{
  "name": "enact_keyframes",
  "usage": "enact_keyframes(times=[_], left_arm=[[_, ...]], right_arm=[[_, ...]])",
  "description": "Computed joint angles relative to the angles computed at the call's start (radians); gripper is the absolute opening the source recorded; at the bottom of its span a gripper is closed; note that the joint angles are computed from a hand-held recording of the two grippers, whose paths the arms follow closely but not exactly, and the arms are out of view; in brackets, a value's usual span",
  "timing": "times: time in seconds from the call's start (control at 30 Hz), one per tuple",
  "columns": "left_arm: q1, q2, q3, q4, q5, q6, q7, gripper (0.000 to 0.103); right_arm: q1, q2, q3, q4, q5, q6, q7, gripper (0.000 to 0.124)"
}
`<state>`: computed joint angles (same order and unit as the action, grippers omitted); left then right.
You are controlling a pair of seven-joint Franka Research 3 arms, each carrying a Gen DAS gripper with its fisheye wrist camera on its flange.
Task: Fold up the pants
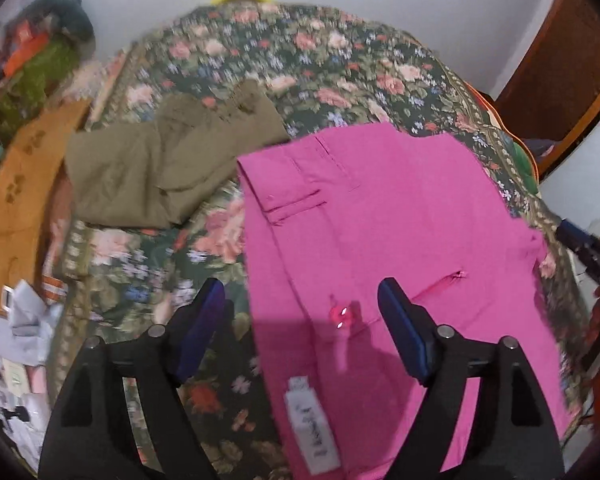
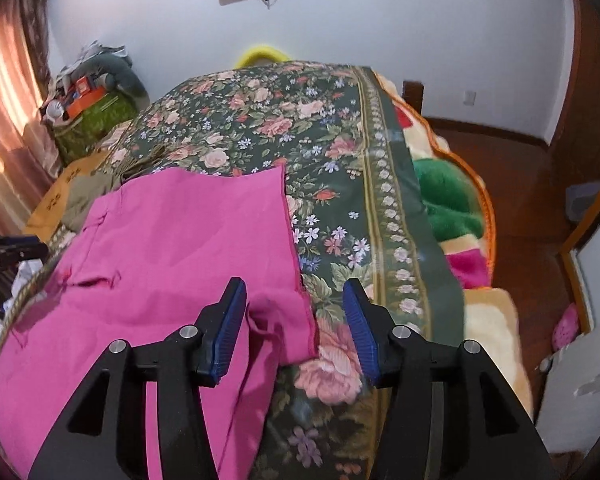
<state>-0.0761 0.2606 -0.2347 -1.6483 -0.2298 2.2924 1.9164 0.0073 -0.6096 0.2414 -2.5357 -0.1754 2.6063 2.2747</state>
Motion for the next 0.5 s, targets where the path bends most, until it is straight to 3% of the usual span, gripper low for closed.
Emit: enact_keyframes(times=[0.2,0.37,0.47,0.5], left_arm=[[-0.021,0.144,-0.001,0.16,0.058,-0.17,-0.068,0.079],[-0.012,0.12,-0.015,0.113,0.06,-0.121,-0.045,0.075],[-0.023,0.092,-0.01,0.065,0.096,-0.059,-0.026,0.054],[-0.033,0.08,-0.006,0.045,0.125,-0.033,-0.028,0.045]], right_arm=[[0.041,0.059,-0.043,0.004,0.066,-0.003,-0.022,0.046],[0.056,0.067,-0.06,-0.01,0.088,0.015,-0.059,0.047],[0.076,0.075,-0.077,-0.006,0.113,0.014,-0.103,0.044],[0.075,0.081,-0.071,0.001,0.109,0.002,-0.112,0.037]])
